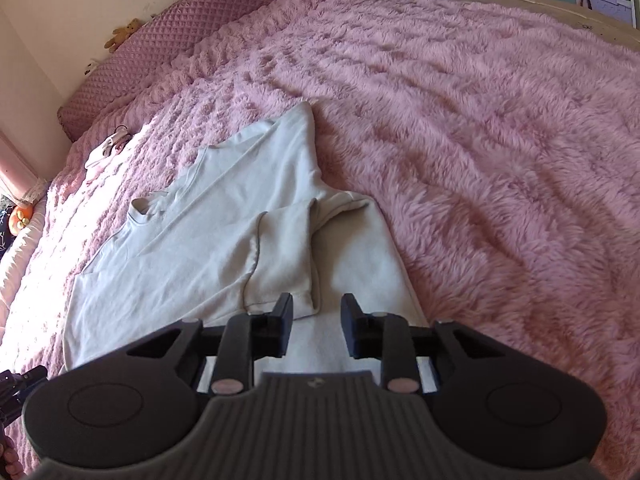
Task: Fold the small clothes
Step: 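Open the right tool and release the folded side, then grasp the hem corner with the left tool while the right tool grasps the hem beside it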
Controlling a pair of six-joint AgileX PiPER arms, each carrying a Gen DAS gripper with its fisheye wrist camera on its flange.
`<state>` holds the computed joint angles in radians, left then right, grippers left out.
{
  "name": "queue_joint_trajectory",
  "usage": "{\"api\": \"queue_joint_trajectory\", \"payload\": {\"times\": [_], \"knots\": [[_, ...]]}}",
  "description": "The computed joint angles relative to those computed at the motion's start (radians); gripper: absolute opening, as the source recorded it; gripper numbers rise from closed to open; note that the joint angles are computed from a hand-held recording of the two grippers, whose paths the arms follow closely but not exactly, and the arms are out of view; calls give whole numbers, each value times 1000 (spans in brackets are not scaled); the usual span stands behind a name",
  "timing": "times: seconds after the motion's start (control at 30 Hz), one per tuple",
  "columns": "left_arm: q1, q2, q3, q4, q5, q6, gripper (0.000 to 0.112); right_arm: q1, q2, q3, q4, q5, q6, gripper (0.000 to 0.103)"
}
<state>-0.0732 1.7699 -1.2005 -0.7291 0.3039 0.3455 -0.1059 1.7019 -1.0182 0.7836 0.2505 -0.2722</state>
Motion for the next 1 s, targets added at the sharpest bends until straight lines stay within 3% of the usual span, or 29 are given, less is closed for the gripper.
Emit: {"api": "queue_joint_trajectory", "payload": {"times": [0.07,0.17,0.33,0.57,0.73,1.0], "knots": [[12,-87,75,-90,12,93,63,-18,-71,40,88,35,-115,30],[35,-232,201,-244,49,279,77,-68,-206,129,210,119,-307,30],[148,-421,410,-344,201,461,80,-215,-421,281,198,340,-475,30],[317,-552,604,-265,348,459,80,-463,-588,443,55,569,-590,30],[336,-554,666,-209,365,438,80,-557,-633,518,8,618,-662,30],[257,-490,693,-194,300,426,80,-507,-587,543,17,561,-662,34]]}}
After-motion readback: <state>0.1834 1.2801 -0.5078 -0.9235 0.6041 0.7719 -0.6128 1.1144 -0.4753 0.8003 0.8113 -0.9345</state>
